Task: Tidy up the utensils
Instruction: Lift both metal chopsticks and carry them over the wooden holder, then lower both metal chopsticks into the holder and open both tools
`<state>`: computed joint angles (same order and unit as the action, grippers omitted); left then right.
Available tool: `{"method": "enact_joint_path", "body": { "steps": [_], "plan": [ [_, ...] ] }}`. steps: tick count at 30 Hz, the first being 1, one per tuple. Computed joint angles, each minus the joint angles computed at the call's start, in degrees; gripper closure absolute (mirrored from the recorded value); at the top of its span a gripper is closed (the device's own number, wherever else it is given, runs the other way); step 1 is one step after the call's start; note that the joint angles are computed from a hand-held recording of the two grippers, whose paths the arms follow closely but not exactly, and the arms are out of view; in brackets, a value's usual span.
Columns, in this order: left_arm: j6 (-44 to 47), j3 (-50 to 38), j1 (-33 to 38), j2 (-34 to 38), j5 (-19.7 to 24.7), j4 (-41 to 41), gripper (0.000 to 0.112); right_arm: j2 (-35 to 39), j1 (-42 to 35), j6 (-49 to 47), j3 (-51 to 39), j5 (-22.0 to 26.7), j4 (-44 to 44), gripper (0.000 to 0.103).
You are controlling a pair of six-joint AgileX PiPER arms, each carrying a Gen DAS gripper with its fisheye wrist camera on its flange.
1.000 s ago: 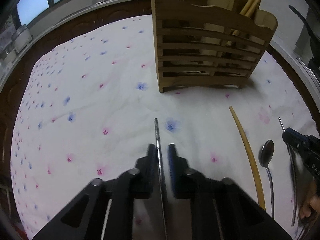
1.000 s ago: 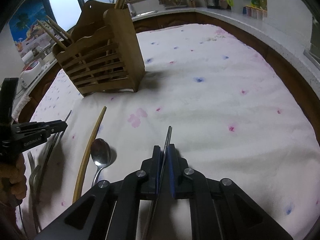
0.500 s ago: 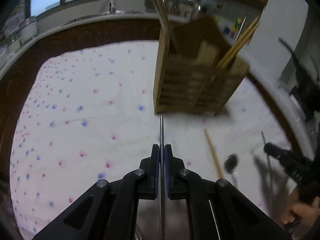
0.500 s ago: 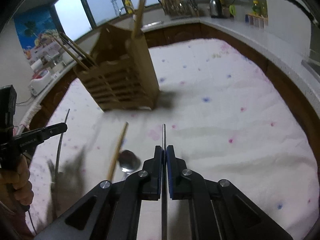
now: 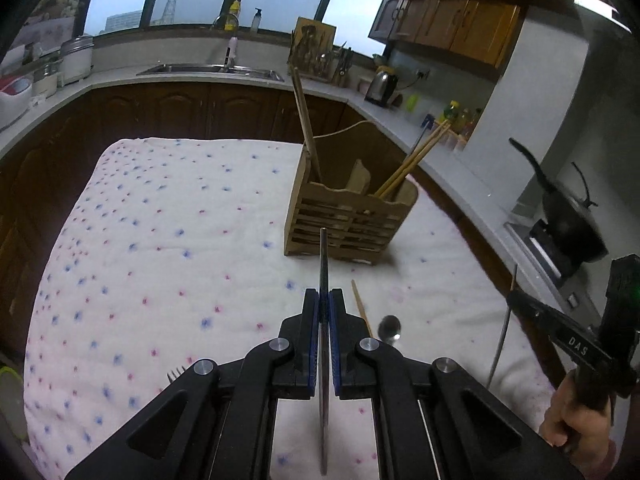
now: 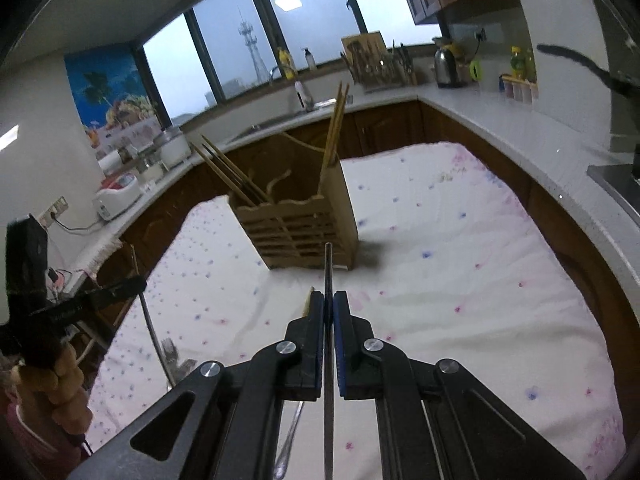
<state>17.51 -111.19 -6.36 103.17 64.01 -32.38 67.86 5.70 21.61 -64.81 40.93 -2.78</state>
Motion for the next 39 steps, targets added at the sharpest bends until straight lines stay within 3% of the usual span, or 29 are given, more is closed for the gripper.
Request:
{"method": "enact_joint_path", "body": {
  "steps": [8, 14, 27, 39],
  "plan": [
    [2.1, 6.3, 2.4, -5.4, -0.5, -3.1, 0.109, -2.2, 2.8, 2.8, -0.7, -0.5, -3.2, 0.098],
    [2.2, 5.8, 3.2, -6.3, 0.1, -3.7, 0.109, -2.0, 3.7, 4.0, -1.6, -1.6, -4.4, 0.098],
    [-0.5, 0.9, 3.0, -4.3, 0.5, -2.8, 0.109, 0.1, 3.2, 3.7, -4.0, -4.4, -4.7, 0.098],
    [-3.2, -7.9, 2.8, 0.4, -0.3, -3.0, 0.109, 4.8, 0.4, 4.7, -7.4, -11.0, -6.4, 0.098]
  ]
}}
